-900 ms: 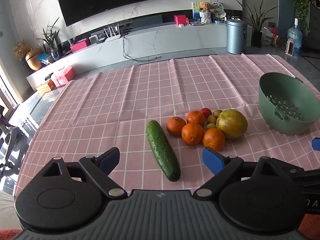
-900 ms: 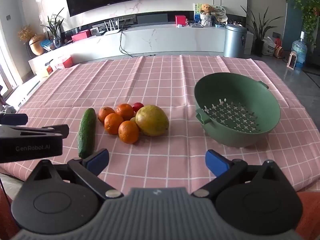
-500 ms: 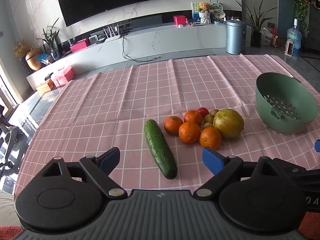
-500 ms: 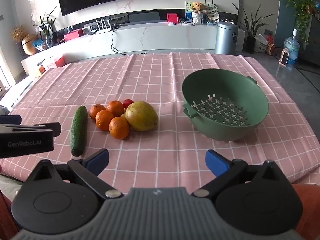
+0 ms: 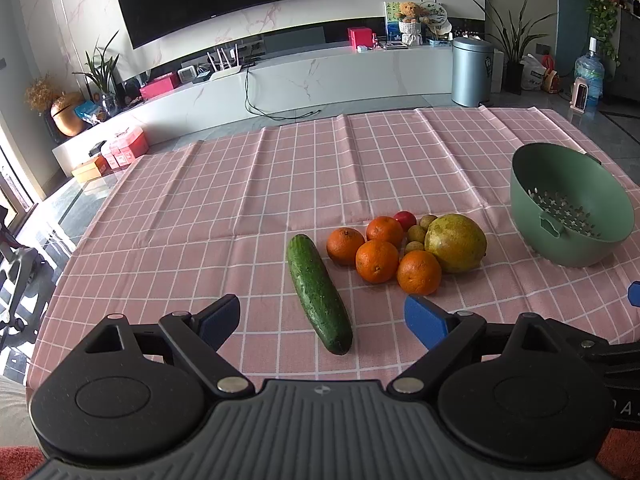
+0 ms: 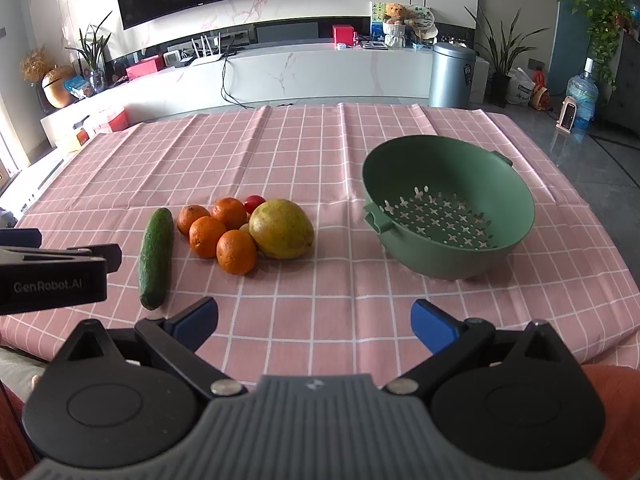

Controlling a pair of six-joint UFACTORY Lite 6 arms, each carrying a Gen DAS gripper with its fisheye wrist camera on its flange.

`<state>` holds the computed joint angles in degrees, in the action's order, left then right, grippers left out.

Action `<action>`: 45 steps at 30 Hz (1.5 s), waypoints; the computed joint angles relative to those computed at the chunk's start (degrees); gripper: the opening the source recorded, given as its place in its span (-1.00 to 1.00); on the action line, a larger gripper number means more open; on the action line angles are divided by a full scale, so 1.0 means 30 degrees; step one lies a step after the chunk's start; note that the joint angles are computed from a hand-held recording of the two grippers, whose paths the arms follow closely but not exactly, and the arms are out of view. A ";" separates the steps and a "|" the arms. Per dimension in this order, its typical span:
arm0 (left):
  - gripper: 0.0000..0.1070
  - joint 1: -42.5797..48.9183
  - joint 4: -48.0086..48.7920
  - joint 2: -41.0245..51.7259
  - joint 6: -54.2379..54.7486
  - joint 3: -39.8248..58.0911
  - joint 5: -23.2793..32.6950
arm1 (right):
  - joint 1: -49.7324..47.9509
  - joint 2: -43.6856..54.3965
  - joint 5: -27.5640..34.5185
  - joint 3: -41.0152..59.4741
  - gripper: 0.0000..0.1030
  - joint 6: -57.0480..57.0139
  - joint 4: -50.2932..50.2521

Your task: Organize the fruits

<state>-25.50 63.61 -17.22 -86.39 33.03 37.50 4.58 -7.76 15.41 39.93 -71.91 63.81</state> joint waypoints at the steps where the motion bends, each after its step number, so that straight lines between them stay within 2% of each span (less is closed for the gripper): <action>1: 0.93 0.0024 0.0056 -0.0036 -0.0051 -0.0070 -0.0055 | -0.0012 0.0014 0.0011 0.0002 0.91 -0.0059 0.0046; 11: 0.93 0.0037 0.0094 -0.0014 -0.0104 -0.0081 -0.0097 | 0.0043 0.0053 -0.0150 -0.0105 0.91 -0.0699 0.0606; 24: 0.93 -0.0211 0.0092 0.0140 -0.0363 -0.0030 0.0038 | 0.0192 -0.0317 -0.0570 -0.0238 0.91 0.0934 -0.0724; 45: 0.93 -0.0565 0.0022 0.1053 -0.0698 0.0588 0.0064 | 0.0403 -0.0211 -0.0680 -0.0076 0.91 0.1515 -0.1350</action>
<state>-27.19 63.68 -14.06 -88.49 34.79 37.69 5.78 -8.39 13.37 39.70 -67.37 59.76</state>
